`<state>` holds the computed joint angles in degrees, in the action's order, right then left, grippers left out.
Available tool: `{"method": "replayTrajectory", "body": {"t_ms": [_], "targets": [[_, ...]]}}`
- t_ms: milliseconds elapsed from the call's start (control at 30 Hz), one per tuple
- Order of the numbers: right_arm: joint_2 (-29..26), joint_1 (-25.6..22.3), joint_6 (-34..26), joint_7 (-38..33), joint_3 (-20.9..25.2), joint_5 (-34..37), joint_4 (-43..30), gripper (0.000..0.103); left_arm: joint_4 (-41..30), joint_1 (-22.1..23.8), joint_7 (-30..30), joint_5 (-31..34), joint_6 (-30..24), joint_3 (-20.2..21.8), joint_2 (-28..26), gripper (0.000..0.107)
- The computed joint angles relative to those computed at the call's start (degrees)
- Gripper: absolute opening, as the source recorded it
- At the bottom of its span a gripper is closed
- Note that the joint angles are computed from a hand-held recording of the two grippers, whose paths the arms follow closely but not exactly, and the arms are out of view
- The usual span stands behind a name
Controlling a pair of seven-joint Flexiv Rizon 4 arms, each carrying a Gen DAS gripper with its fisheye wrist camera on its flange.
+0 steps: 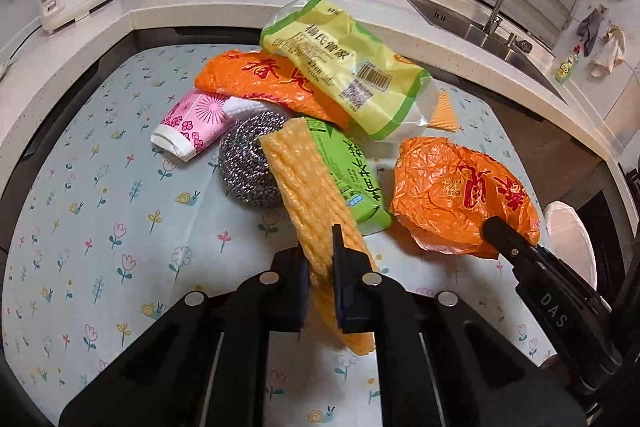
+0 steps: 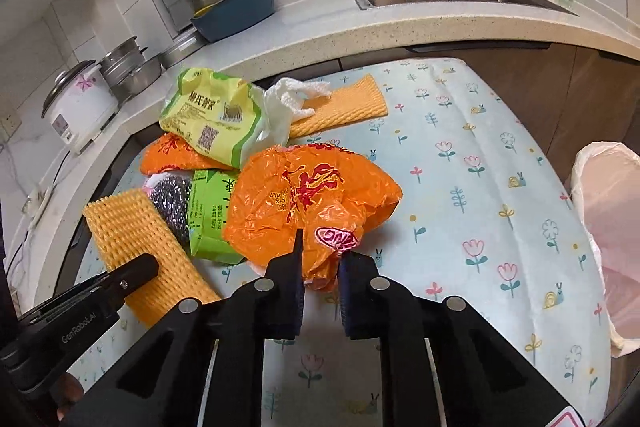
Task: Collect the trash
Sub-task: 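Grasp the orange foam mesh sleeve with the left tool while the right tool grasps the orange printed bag, then carry both items over the bin and open the left tool to drop the mesh sleeve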
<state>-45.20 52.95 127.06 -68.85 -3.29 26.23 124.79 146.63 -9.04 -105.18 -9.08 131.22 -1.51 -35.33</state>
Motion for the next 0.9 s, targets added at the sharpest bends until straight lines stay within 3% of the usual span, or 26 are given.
{"method": "replayTrajectory", "body": {"t_ms": [133,300,600,900], "targets": [[2.15,1.36,2.98,-1.61,-0.88,2.94,2.84,0.013,0.54,-3.89,1.00,-2.63,-0.09,0.36,2.22,0.009],[4.91,-0.43,7.11,-3.51,0.75,5.76,6.58,0.013,0.39,-9.84,3.01,-7.07,-0.65,0.41,4.70,0.009],[7.28,-7.82,15.52,-3.09,6.14,8.09,14.05,0.013,-2.12,-20.33,7.97,-14.99,-2.30,-0.45,6.70,0.009],[5.62,-16.15,24.86,1.31,9.43,6.38,21.50,0.013,-8.03,-29.74,14.80,-22.77,-4.91,-1.69,5.73,0.009]]}}
